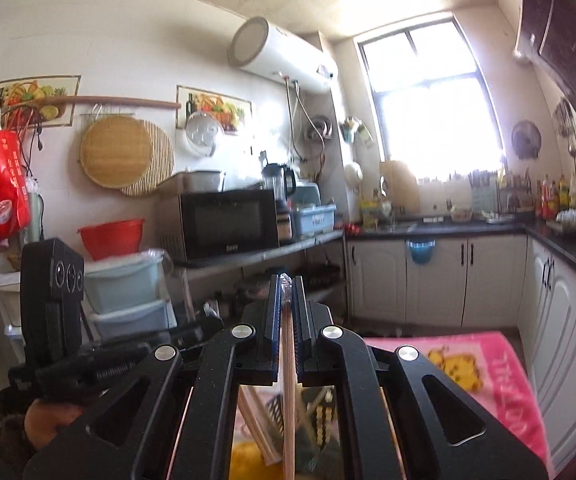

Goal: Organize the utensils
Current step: 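Lift both held chopsticks upright and carry them above the green caddy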

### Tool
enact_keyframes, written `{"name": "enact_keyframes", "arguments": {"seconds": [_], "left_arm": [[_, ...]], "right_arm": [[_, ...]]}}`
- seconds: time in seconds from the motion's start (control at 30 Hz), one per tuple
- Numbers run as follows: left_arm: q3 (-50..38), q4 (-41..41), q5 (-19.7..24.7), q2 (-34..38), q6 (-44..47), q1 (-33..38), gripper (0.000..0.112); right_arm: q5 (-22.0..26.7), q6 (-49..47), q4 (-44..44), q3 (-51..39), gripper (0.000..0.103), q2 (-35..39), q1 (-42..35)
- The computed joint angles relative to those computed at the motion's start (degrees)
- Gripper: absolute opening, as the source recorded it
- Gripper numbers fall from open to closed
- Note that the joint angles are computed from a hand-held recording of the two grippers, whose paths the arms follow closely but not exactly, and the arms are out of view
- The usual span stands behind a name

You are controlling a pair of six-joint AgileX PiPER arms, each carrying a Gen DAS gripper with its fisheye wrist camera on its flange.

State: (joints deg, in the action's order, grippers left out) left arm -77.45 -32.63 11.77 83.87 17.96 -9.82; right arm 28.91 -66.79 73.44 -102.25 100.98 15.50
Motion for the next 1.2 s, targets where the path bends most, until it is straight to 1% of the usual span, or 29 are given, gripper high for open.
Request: {"name": "enact_keyframes", "arguments": {"seconds": [0.1,0.17,0.2,0.37,0.43,0.5,0.63,0.7,0.77,0.87,0.97,1.07,1.1,1.13,1.17,1.2], "left_arm": [[-4.2,5.2,0.8,2.0,-4.9,-0.1,0.004],[-6.3,5.0,1.5,3.0,-4.8,0.3,0.004],[-7.6,6.3,1.6,3.6,-6.0,0.3,0.004],[-12.5,6.8,2.2,6.9,-7.1,0.9,0.004],[-13.9,6.3,2.2,8.3,-6.9,1.2,0.004],[-15.0,4.1,2.9,9.6,-5.4,1.7,0.004],[-16.2,5.1,2.5,12.1,-6.4,1.5,0.004],[-16.9,2.9,3.1,13.5,-4.9,1.9,0.004],[-16.9,0.5,3.1,14.6,-3.3,2.2,0.004],[-16.1,-1.5,2.2,15.6,-1.9,2.2,0.004],[-15.0,-3.4,1.2,16.2,-0.3,2.0,0.004],[-13.2,-3.8,-1.1,16.3,0.7,1.3,0.004],[-12.2,-6.0,-2.2,16.1,2.6,1.0,0.004],[-11.0,-9.6,-3.3,15.9,6.1,0.7,0.004],[-10.4,-10.8,-4.1,15.9,7.4,0.4,0.004],[-9.5,-9.8,-5.1,15.7,6.7,-0.1,0.004]], "right_arm": [[0.8,5.3,-4.2,-5.9,0.006,2.5,-0.2],[0.6,7.9,-6.5,-10.4,0.006,4.6,0.0],[0.5,9.0,-7.5,-12.9,0.006,5.8,0.0],[-0.1,12.2,-10.6,-21.1,0.006,10.4,0.2],[-1.1,11.5,-10.5,-22.2,0.006,11.5,0.3],[-1.7,11.0,-10.9,-23.5,0.006,12.7,0.4],[-2.7,9.6,-10.6,-24.7,0.006,15.4,0.4],[-2.8,11.4,-12.4,-26.2,0.006,17.0,0.6],[-3.4,11.3,-12.3,-26.1,0.006,17.9,0.5],[-3.4,12.0,-12.7,-26.6,0.006,19.6,0.3],[-3.1,10.7,-10.5,-26.3,0.006,21.0,0.0],[-3.0,11.2,-9.5,-27.3,0.006,22.8,-0.1],[-3.1,10.4,-8.1,-27.1,0.006,23.4,-0.1],[-2.7,11.6,-8.7,-27.9,0.006,24.2,-0.1],[-2.3,11.9,-8.6,-28.1,0.006,24.6,-0.1],[-2.3,11.6,-8.1,-27.7,0.006,24.9,0.0]]}}
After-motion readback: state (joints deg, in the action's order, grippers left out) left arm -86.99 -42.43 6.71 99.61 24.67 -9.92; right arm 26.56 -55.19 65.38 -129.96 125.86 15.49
